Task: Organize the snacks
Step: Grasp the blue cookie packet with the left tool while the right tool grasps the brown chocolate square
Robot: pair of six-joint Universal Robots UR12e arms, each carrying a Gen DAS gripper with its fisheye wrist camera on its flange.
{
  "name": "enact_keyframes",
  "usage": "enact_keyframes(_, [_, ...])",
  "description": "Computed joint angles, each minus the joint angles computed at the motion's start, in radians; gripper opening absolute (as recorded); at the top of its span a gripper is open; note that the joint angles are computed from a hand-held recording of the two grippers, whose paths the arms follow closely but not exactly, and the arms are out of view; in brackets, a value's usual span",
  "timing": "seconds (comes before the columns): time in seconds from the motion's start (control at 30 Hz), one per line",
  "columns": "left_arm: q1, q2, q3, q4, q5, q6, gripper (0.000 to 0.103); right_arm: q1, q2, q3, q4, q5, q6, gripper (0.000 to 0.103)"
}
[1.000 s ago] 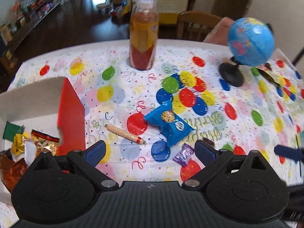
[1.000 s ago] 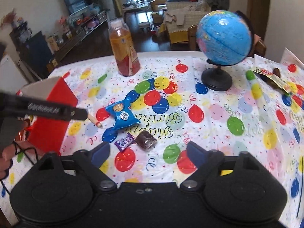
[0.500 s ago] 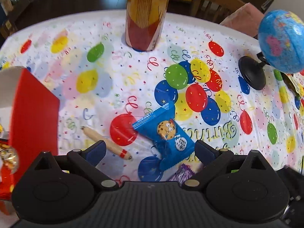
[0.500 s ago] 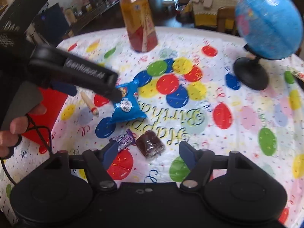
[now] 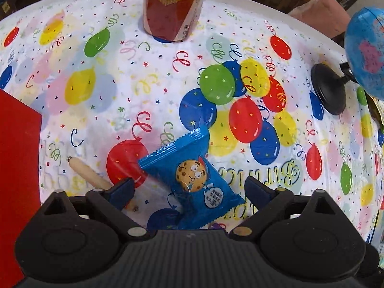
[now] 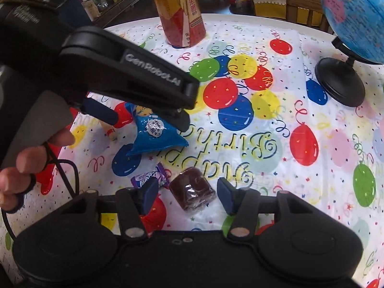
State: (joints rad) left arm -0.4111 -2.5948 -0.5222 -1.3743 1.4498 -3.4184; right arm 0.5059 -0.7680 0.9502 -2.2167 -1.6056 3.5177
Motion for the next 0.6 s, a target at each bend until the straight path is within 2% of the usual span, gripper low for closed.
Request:
enact_keyframes(0.07, [0.004,-0.01,0.017,-0.023,-0.016,-0.011,0.082,0.002,0.005,-0.008,0.007,-0.006,-0.009,0.047])
enact_keyframes(0.2, [0.004,-0.01,0.016,-0.023,-0.022,-0.015,0.078,0.004,0.011,-0.019,0.022,-0.006,-0.012,0.042])
enact_keyframes(0.37, [0.007,0.001,-0.004,-0.003,-0.031,-0.012,0.047,0.006,0.003,-0.005,0.007,-0.007,0.015,0.041])
enact_keyframes(0.47, [0.009,0.02,-0.039,0.021,-0.03,-0.011,0.039,0.009,-0.009,0.014,-0.005,-0.017,0.037,0.04])
enact_keyframes(0.6, [0.012,0.07,-0.128,0.096,-0.026,-0.01,0.039,0.014,-0.029,0.04,-0.02,-0.032,0.067,0.04])
